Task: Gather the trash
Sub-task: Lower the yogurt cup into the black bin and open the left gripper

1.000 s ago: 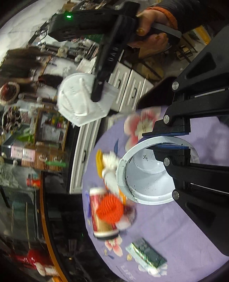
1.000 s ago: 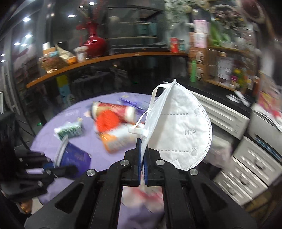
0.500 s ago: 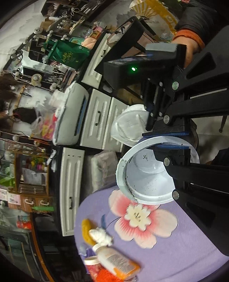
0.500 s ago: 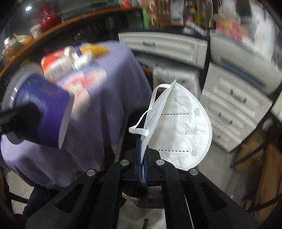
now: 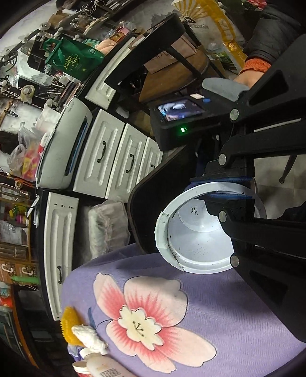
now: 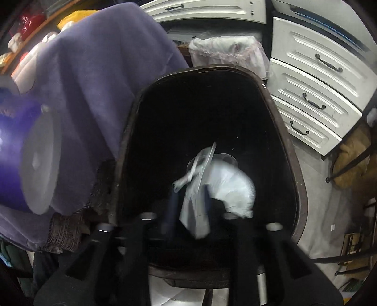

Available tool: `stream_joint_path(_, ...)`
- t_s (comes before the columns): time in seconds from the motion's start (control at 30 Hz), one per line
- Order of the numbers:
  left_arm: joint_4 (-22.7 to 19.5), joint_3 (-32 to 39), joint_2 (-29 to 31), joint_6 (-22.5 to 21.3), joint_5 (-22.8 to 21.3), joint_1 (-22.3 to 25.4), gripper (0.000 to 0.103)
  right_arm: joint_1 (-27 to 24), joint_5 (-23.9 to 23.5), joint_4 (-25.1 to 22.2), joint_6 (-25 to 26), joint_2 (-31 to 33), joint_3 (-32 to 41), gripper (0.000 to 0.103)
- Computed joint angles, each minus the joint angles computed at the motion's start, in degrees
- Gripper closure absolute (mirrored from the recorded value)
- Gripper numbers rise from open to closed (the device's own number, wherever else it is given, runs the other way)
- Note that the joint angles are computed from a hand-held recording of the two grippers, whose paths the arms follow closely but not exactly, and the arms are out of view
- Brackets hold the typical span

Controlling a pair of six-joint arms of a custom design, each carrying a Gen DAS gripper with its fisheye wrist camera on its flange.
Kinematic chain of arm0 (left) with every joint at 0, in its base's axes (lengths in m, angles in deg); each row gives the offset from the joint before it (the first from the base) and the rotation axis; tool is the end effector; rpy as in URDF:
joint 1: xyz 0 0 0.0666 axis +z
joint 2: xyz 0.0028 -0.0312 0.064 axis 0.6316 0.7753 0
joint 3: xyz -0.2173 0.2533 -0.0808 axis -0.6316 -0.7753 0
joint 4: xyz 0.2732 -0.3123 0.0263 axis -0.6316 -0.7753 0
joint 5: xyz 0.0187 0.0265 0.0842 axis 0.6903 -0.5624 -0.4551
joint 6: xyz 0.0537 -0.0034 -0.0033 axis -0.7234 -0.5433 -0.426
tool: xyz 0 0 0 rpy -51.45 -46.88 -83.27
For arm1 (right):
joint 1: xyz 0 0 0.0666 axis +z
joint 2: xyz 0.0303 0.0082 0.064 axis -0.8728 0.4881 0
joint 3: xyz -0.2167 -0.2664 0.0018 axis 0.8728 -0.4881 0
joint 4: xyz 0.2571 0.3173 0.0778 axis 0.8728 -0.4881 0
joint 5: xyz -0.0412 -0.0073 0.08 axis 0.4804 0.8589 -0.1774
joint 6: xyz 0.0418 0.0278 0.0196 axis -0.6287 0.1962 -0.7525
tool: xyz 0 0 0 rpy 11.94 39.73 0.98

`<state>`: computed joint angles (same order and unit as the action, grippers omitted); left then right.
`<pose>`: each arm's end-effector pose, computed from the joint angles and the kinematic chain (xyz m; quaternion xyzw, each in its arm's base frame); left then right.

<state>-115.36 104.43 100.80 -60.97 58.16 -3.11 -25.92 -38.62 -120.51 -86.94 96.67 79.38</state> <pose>0.3581 -0.3235 0.4380 0.1467 0.9241 -0.1673 0.3105 0.4342 0.3008 0.3280 -0.0661 0.9590 0.1298 0.2432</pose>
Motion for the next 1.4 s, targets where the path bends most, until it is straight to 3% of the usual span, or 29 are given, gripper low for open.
stream_joint_path(0.13, 0.1, -0.1, 0.7, -0.2, 0.1, 0.2, 0.095, -0.7, 1.1, 1.9, -0.6, -3.0, -1.8, 0.052)
stream_joint_path(0.53, -2.2, 4.1, 8.6, -3.0, 2.2, -0.3, 0.095, -2.8, 13.7, -0.1, -4.0, -15.0, -7.3, 0.042)
stream_joint_path(0.83, -4.6, 7.8, 14.8, -3.2, 4.2, -0.1, 0.095, -3.4, 13.9, -0.4, -6.6, -20.9, -10.9, 0.039)
stream_joint_path(1.17, -5.6, 9.9, 17.5, -4.8, 3.7, -0.6, 0.093, -2.4, 14.4, 0.4, -6.5, -20.7, -9.7, 0.038)
stream_joint_path(1.2, -5.7, 10.0, 17.6, -5.2, 3.5, -0.7, 0.086, -2.3, 14.4, 0.3, -6.5, -20.8, -9.7, 0.038)
stream_joint_path(1.27, -5.7, 10.0, 17.3, -5.8, 2.7, -0.9, 0.047, -2.2, 14.5, 0.3, -6.6, -20.9, -9.7, 0.037)
stream_joint_path(1.3, -5.1, 9.6, 16.8, -6.1, 1.6, -1.1, 0.04, -2.1, 14.6, 0.3, -6.7, -20.9, -9.6, 0.036)
stream_joint_path(1.4, -3.1, 8.1, 14.9, -6.5, 1.3, -1.2, 0.033, -1.8, 14.9, 0.2, -6.8, -21.0, -9.4, 0.036)
